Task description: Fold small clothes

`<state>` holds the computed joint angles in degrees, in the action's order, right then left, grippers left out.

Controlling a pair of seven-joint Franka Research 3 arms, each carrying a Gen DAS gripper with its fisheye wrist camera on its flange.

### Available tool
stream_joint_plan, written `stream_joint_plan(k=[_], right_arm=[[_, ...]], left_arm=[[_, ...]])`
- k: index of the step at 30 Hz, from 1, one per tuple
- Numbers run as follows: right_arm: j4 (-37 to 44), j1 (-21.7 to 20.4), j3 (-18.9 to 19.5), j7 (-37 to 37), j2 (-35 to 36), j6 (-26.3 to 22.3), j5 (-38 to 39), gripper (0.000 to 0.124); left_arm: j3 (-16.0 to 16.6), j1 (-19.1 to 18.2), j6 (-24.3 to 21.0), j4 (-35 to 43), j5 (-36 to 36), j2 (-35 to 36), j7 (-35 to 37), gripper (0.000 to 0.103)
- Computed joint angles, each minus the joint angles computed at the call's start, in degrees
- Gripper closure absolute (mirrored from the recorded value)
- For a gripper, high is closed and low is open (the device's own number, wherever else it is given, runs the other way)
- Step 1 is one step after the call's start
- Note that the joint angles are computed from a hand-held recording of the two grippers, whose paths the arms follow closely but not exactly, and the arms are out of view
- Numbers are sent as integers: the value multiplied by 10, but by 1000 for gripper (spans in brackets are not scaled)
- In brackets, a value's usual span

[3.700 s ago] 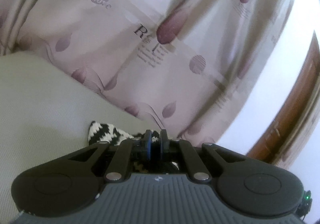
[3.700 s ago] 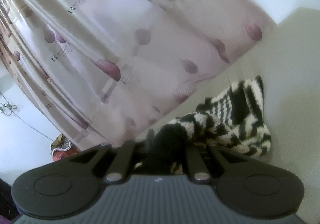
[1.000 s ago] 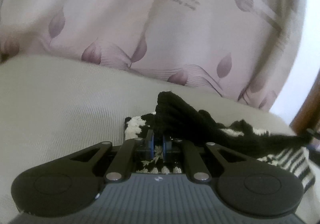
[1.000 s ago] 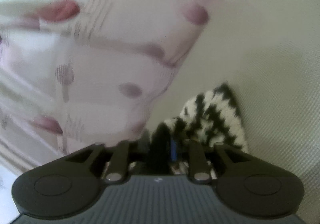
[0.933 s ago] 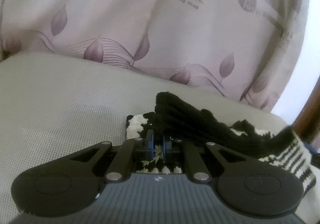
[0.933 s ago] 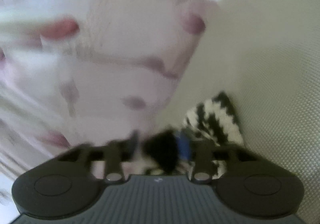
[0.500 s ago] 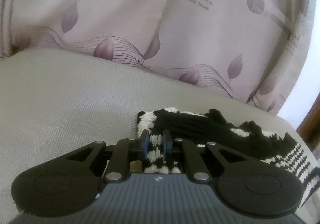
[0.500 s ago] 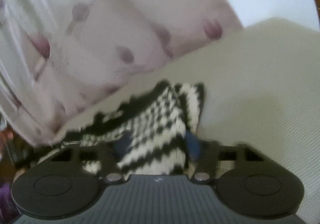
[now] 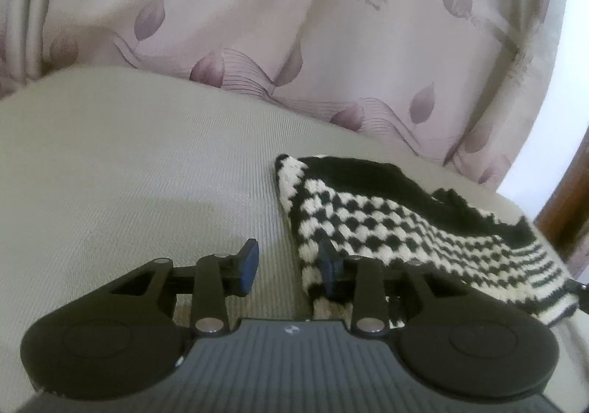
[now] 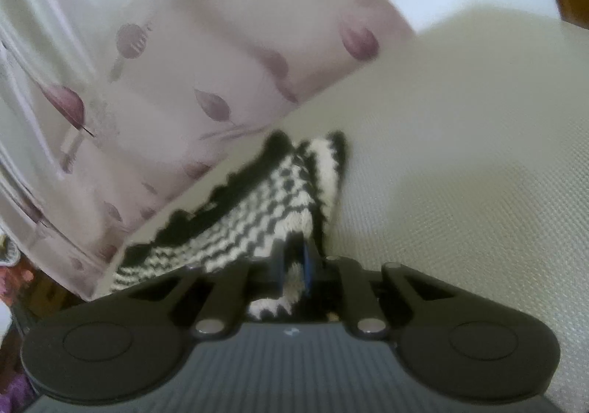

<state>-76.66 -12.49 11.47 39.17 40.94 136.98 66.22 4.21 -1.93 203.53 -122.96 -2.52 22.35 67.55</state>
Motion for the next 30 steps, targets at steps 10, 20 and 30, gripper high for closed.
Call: stream_joint_plan(k=[10,20,30], right_arm=[[-49,29,-17,-24,-29,50,-32,108],[-103,13,6,-114,-72,102,44,107],[-41,66,3,-267,-55,161,147,103]], left_arm=[[5,-18,-21,-42,-3,-30,9,88],[46,-84,8,-59,-105,-49,90,70],[25,-108,57,59,-222,13,187,17]])
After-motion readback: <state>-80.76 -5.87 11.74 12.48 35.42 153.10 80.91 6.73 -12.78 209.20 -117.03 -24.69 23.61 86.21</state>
